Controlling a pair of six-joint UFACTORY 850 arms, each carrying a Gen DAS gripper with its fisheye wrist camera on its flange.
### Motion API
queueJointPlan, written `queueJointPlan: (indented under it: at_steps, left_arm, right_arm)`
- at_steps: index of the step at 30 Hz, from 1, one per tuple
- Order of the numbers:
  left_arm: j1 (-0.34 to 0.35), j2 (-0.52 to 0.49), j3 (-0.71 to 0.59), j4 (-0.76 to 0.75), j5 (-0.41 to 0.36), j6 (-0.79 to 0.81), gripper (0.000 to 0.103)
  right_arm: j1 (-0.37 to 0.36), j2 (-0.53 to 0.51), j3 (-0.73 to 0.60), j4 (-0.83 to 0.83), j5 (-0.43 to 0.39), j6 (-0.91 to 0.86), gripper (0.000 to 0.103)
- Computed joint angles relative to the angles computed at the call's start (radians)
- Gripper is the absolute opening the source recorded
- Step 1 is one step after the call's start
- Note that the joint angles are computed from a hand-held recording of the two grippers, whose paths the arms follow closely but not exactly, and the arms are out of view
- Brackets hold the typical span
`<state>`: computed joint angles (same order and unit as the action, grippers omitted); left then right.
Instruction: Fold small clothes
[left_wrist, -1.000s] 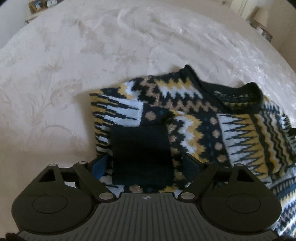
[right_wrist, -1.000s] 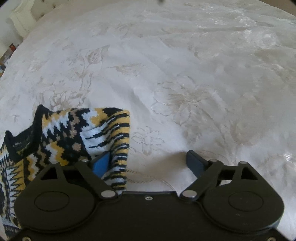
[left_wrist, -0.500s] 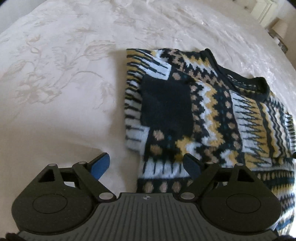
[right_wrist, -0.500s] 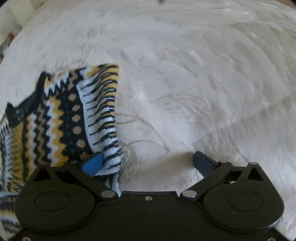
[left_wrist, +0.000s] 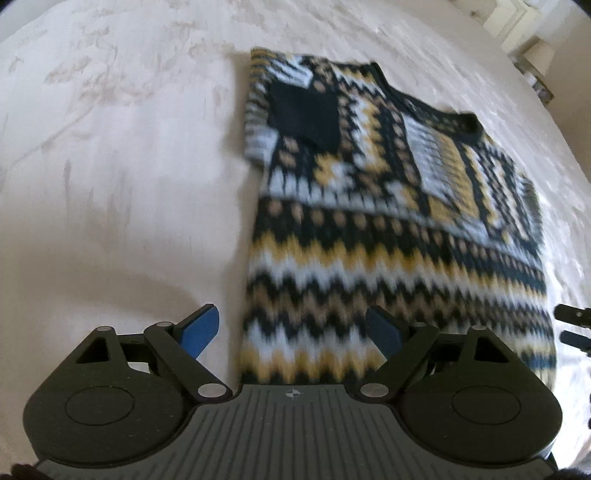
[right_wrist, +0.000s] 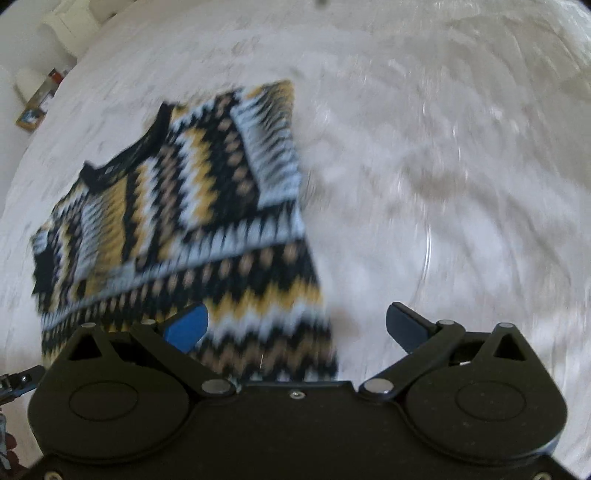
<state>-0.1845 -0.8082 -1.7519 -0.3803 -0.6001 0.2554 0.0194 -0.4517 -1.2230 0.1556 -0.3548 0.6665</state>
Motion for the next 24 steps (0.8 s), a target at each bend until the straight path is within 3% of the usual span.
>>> queueJointPlan:
  at_steps: [9,15,24]
  left_arm:
    - [0.017,0.133,0.231,-0.111,0.029,0.168,0.086]
    - [0.011,0.176,0.313,-0.112,0.043,0.238,0.087]
    - [-0.024,0.203,0.381,-0.03,0.132,0.166,0.094]
  right_arm:
    - [0.08,0.093,0.125,0.05,-0.006,0.037,0.102]
    - [0.131,0.142,0.192,0.059,-0.017,0.077,0.102]
    - [0.176,0.163,0.247,0.151,-0.004,0.01,0.103]
